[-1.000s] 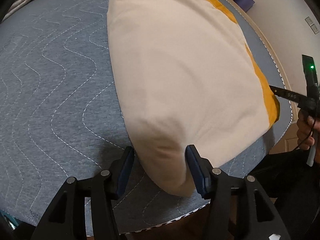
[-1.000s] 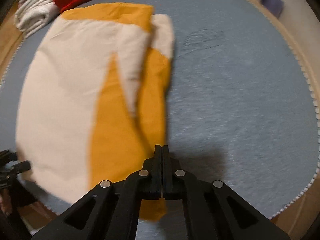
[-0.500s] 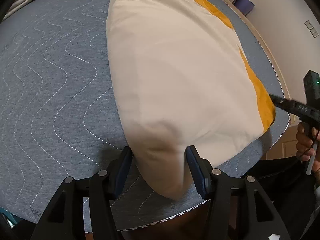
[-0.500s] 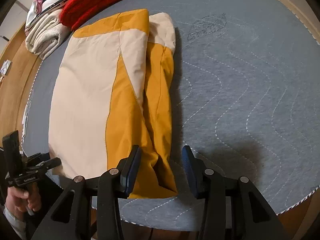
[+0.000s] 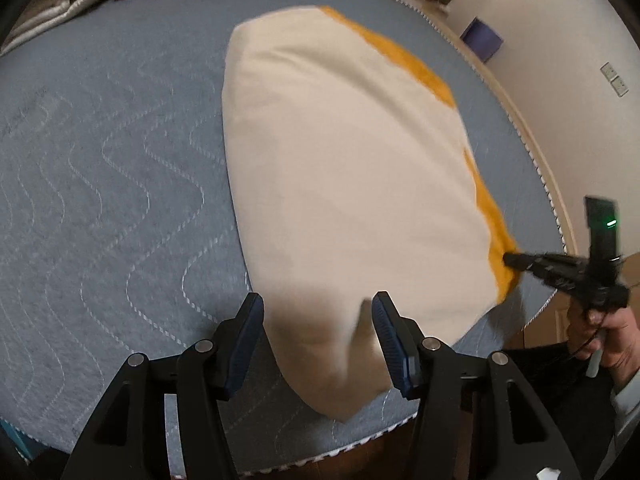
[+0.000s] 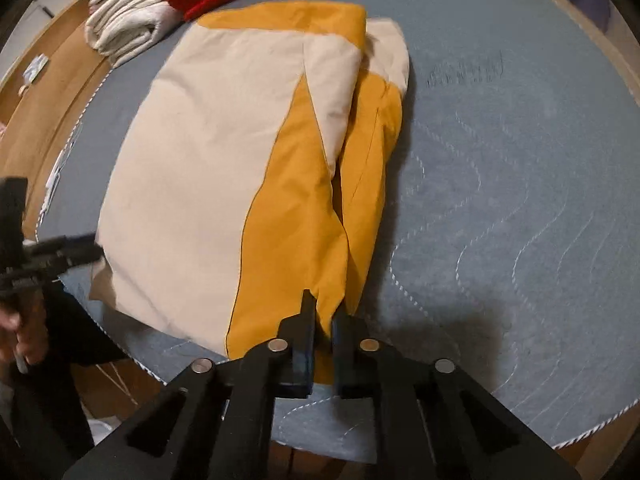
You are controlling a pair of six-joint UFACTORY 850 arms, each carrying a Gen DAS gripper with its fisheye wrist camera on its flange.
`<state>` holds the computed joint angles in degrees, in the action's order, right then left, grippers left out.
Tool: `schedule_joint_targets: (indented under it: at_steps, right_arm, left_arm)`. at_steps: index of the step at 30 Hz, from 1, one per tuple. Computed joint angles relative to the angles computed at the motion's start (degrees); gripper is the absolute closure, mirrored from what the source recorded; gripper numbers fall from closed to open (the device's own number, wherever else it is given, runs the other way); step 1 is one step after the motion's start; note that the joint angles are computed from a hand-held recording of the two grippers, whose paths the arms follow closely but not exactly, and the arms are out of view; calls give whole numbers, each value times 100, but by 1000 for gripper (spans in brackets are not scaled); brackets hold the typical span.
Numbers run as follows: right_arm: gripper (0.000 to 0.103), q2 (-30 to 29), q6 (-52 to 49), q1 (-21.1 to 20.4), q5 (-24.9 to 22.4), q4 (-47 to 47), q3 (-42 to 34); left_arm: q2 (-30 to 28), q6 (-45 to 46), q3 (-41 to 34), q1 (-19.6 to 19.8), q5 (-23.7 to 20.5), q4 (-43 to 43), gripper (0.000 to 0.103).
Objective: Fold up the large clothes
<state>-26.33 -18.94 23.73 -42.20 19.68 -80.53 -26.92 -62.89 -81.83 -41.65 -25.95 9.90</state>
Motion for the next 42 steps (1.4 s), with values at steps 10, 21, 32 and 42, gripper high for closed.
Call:
schedule_joint_targets:
  at_steps: [10,21,32,42]
  right_arm:
    - [97,120,2030,-18,1097,-1469,-57]
    - [52,-1110,249,1,1128,996,-1755]
    - [71,-3316,1172,-131,-66,1173,-4394]
    - [101,-3940,2484,-29,-237,162,-5444]
  left_arm:
    - [-297,762,-281,75,-640,-646,51]
    - [-252,-336,-441,-15,-690,990,52]
    - [-1282,-325,-1801,410,-632,1884,60]
    - [-3509,1041,-5234,1155,-1754,698,62]
